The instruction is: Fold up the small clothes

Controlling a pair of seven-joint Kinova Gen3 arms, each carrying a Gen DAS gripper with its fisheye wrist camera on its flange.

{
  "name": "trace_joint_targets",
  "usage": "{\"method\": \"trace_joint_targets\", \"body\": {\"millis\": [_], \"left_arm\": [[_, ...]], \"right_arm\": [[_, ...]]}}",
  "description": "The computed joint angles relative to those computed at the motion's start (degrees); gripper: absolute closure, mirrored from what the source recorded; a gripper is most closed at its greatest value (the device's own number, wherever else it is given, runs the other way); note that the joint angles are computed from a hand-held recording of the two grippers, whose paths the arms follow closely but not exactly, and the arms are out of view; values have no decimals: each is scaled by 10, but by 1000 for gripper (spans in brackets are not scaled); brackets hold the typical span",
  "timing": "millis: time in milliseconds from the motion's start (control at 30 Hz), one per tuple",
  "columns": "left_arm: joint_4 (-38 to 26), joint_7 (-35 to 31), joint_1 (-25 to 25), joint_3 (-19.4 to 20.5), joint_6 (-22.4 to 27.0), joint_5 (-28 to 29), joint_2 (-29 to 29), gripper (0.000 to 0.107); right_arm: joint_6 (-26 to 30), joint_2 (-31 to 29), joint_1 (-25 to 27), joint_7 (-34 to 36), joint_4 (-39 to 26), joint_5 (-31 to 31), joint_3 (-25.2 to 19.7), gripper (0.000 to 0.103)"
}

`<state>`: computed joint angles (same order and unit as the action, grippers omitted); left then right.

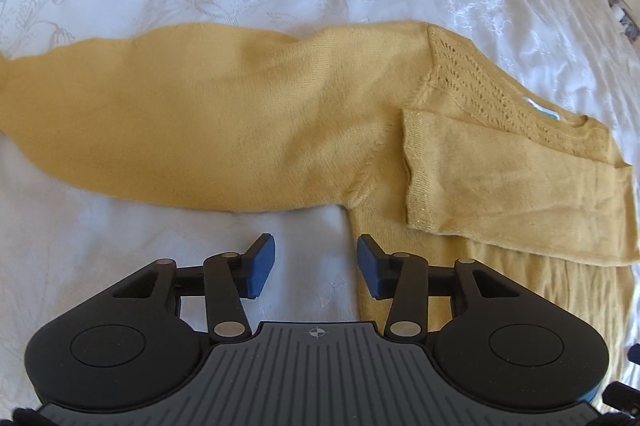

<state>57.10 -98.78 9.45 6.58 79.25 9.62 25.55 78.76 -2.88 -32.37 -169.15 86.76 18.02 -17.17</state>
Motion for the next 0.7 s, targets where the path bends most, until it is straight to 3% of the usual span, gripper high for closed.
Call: {"method": "trace_joint_targets", "body": {"millis": [133,300,367,400,467,533,633,700], "left_arm": [[-7,7,-8,10,9,35,18,62],[-4,25,-1,10,-20,46,25,58],[3,19,-9,21,-39,50,24,82],[10,17,-2,19,-58,39,19,104],[26,1,26,-12,-101,28,1,103],[20,-4,40,-27,-112,28,-1,103],[-25,15,31,7,-63,-12,33,100],[-51,9,30,10,-23,-15,50,97]], "right_arm": [[2,11,-4,10,-10,2,1,7],[5,15,-10,4,-16,2,4,7],[8,16,-12,0,-17,2,5,7],[8,16,-13,-3,-17,1,5,7],[10,15,-13,-11,-16,0,6,7],[12,15,-13,-19,-16,2,6,7],[9,14,-10,-21,-15,1,9,6],[8,17,-8,-14,-17,-2,11,6]]}}
